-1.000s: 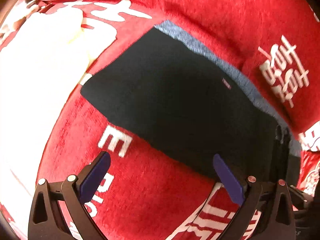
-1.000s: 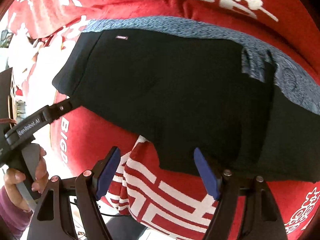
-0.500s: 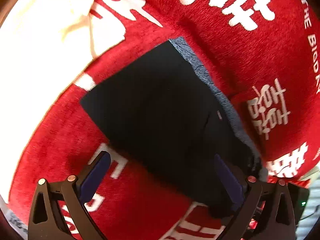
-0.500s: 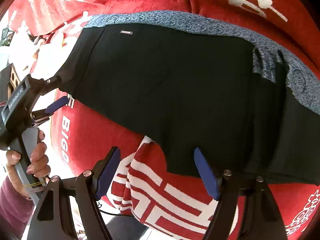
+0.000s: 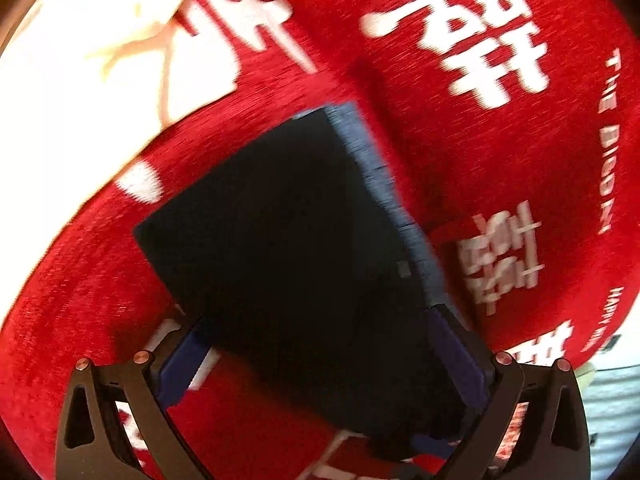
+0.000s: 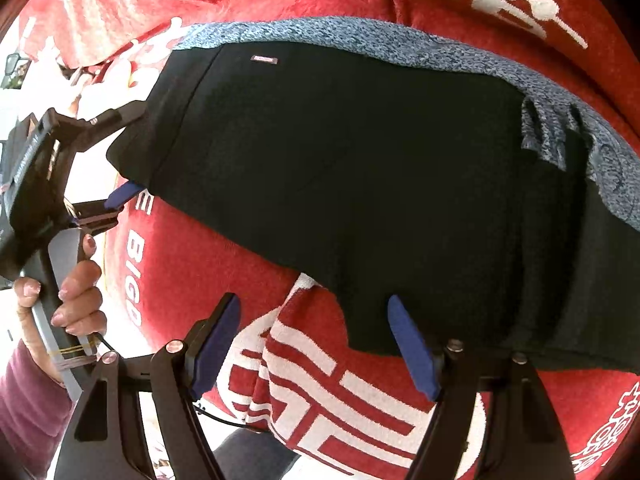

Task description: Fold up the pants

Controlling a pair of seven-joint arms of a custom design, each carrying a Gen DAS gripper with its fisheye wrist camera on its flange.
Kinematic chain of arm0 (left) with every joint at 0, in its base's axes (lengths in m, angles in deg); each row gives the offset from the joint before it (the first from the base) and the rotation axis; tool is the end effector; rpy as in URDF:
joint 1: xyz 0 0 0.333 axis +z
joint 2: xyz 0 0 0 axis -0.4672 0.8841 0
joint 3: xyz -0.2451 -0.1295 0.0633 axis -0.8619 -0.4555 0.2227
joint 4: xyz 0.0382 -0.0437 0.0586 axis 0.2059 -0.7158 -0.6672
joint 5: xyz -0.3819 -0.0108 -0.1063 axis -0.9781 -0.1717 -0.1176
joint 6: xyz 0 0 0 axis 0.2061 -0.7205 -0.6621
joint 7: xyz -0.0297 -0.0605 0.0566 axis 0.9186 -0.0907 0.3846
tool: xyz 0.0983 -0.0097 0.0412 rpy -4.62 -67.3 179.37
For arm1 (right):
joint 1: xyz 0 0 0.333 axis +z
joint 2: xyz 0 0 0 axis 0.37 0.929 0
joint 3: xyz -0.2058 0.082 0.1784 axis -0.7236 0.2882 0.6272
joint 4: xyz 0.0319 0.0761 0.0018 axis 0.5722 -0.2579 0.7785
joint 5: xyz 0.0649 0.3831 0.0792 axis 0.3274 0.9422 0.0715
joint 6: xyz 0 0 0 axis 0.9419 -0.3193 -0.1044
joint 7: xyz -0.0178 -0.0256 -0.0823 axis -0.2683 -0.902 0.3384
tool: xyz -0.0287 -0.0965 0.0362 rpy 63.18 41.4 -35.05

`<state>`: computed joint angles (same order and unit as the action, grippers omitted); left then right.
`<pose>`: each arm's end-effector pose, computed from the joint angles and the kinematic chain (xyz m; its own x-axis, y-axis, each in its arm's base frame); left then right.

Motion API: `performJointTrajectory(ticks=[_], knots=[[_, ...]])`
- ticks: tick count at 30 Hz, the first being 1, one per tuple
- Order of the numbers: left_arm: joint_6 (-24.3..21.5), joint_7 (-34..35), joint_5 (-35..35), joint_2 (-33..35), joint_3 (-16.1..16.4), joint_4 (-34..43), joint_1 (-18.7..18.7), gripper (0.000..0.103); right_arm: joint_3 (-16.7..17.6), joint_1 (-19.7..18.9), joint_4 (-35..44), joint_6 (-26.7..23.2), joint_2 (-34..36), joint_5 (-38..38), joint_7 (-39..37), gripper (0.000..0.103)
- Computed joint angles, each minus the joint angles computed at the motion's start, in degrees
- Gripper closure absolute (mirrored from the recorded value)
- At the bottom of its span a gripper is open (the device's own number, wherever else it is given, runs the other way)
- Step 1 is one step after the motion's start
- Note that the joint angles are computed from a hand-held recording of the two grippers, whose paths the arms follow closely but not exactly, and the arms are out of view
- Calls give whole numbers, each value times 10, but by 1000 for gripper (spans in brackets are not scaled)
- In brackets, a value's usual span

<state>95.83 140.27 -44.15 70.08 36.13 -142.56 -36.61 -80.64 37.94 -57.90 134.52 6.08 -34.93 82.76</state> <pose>0.5172 -0.1874 0.4974 -0.0922 -0.7670 0.6350 -0.9940 0.0337 -0.1037 0.3203 0.1769 0.5324 -0.4489 -0.8264 -0.3400 -0.8876 0.4563 0.0629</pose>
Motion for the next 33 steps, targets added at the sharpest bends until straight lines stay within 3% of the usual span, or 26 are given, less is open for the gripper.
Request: performJointTrajectory(ticks=[3, 6, 9, 11, 12, 15, 17, 20, 24, 28, 33], knots=[[9, 22, 1, 0, -4, 8, -6, 0, 1, 0, 0, 9, -2, 0, 0, 24], [-5, -19, 52, 27, -13, 30, -6, 1, 1, 0, 6, 8, 4, -5, -3, 24], [7, -59, 98, 35, -22, 37, -6, 21, 1, -5, 17, 5, 5, -19, -9, 24], [14, -75, 169, 35, -32, 45, -11, 59, 0, -12, 25, 3, 5, -29, -11, 24], [14, -72, 201, 36, -35, 49, -14, 61, -3, -18, 32, 2, 6, -36, -14, 24], [61, -40, 271, 8, -49, 26, -31, 63, -14, -34, 60, 1, 21, -53, -31, 24], [138, 11, 349, -41, -65, -29, -51, 63, -26, -43, 88, 6, 44, -57, -52, 24], [205, 54, 408, -86, -66, -87, -78, 64, -44, -48, 137, 11, 94, -47, -90, 23], [231, 62, 443, -102, -60, -112, -97, 64, -69, -43, 236, 3, 204, -3, -151, 22], [234, 57, 451, -102, -51, -117, -103, 64, -65, -33, 363, -16, 328, 22, -200, 22], [250, 43, 470, -110, -56, -131, -108, 63, -46, -20, 576, -124, 511, 13, -254, 21]])
